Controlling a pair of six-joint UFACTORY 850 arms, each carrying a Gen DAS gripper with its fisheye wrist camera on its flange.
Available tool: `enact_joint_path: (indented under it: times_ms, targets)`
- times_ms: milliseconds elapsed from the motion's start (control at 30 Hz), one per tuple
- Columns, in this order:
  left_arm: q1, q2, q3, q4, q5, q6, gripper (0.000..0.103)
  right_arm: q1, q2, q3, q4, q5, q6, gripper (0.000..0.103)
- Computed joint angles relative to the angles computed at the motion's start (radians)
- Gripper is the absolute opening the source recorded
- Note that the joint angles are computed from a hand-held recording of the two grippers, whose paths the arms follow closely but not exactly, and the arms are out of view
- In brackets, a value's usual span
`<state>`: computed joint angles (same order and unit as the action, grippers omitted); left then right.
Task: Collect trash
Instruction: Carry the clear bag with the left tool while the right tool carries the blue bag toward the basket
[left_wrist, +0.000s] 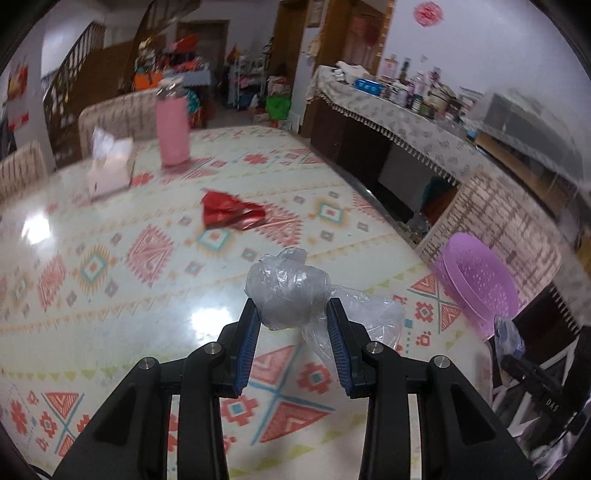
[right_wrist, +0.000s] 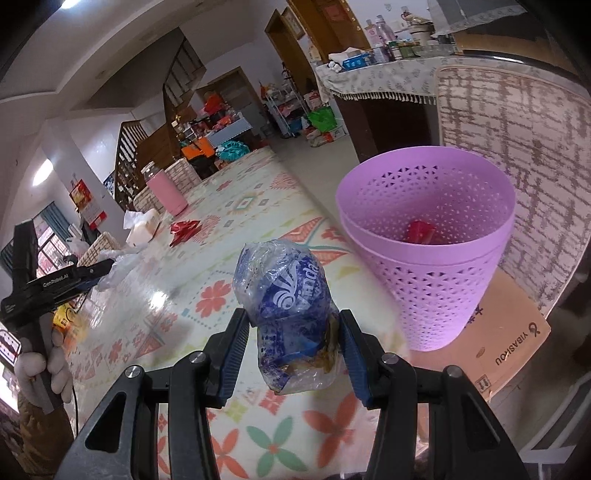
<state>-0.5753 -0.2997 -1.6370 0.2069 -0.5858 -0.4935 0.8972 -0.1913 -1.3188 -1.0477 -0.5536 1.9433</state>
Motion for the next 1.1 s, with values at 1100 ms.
enact_joint_path:
  times_ms: [1100]
  targets:
    - [-0.195, -0.25, -0.341, 0.15, -0.164, 0.032, 0.036, -0.064, 0.138, 0.153, -0.081, -0.031, 0.112, 0.055]
